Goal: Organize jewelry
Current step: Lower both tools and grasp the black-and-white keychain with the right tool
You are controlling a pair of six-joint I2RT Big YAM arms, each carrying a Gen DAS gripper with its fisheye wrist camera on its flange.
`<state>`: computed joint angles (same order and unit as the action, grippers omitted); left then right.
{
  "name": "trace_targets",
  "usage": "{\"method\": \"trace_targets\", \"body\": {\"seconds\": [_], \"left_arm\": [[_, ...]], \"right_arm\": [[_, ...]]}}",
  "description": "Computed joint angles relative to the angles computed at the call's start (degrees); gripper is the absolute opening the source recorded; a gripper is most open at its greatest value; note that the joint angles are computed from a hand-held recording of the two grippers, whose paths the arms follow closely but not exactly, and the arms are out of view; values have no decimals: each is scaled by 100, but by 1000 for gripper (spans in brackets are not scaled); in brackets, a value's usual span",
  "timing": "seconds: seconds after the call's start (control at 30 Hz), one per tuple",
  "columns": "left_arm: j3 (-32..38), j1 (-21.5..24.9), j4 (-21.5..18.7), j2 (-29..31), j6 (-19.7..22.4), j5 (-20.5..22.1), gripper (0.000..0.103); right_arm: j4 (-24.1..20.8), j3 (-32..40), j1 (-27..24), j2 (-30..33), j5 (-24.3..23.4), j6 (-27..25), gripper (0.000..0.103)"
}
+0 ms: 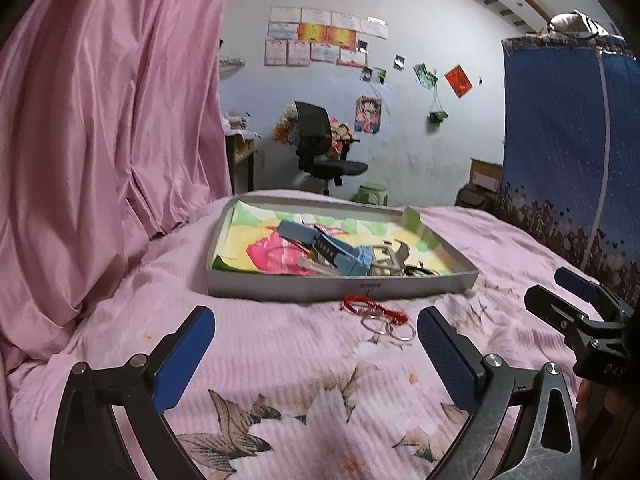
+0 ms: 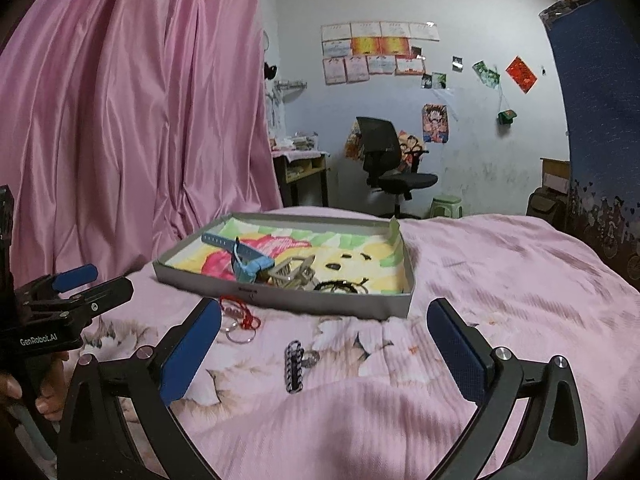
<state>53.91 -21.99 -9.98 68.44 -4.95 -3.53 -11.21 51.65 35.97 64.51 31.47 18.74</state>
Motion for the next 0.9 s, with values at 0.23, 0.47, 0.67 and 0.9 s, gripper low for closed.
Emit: {"method": "trace_targets", "body": {"seconds": [0.23, 0.47, 0.67, 0.9], "left_arm": [[299, -3, -490, 219, 153, 91, 102], [747, 85, -1102, 587, 235, 483, 102], [1076, 154, -1510, 862, 225, 960, 86], [1465, 90, -1935, 1193, 316, 1190, 64]], "right_arm": [[-395, 120, -174, 151, -308, 178, 101], [-665, 283, -328, 348, -787, 225, 79], [-882, 441, -435, 575, -1320, 186, 55], [-1076, 538, -536, 765, -1763, 210, 40]]}}
